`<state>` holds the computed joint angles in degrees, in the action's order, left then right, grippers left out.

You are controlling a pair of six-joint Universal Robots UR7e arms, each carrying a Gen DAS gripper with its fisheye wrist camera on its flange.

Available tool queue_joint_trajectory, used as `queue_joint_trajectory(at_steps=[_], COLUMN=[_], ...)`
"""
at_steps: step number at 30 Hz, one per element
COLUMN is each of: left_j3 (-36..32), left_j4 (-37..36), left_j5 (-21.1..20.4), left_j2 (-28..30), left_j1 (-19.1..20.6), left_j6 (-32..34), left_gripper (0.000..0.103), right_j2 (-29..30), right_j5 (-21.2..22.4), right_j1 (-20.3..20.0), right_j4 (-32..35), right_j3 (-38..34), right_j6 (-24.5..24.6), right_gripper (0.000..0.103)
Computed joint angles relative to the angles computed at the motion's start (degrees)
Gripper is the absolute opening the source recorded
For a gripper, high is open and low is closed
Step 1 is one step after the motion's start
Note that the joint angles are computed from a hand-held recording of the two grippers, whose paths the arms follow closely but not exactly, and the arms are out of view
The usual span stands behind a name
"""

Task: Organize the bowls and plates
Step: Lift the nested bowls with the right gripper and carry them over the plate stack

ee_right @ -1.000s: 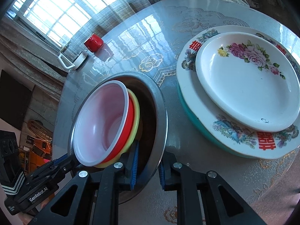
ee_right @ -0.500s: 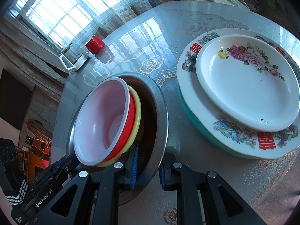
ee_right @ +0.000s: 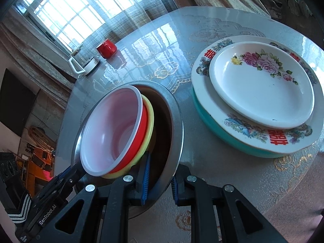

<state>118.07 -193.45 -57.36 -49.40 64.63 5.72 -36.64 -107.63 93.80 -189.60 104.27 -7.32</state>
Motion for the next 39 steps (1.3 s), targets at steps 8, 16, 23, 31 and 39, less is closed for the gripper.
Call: queue_joint_trajectory(at_steps=[8,16,23,31,39], left_j3=[0.9,-1.8,-6.1,-12.7,-19.1], left_j4=[-3.6,-4.6,-4.2,-2.3,0.7], left_j5=[0.6,0.3,-1.5,-4.4,-5.8], left_j2=[-0.2,1.2,4.2,9.2,13.9], left_j1=[-2.2,-4.7,-6.5,-7.4,-7.6], left_j6=[1.6,4.8,7.7,9.9,11.6], left_gripper=[0.025,0.025,0.025,0.025,0.025], right_j2=[-1.9,-4.2,-7.2,-9.6,-11.3], right_j5=[1.1,1.1,0.8,-0.6,-1.1], right_j1=[0.4,1.0,0.2,-1.3,-3.5], right_j4=[-3.3,-7.7,-12.6,-17.0,-17.2], right_j3=[2.2,3.9,6.0,6.9,6.6], right_j6=[-1.3,-2.5,-3.2,-3.3,-1.8], right_gripper=[0.018,0.018,0.018,0.018,0.018])
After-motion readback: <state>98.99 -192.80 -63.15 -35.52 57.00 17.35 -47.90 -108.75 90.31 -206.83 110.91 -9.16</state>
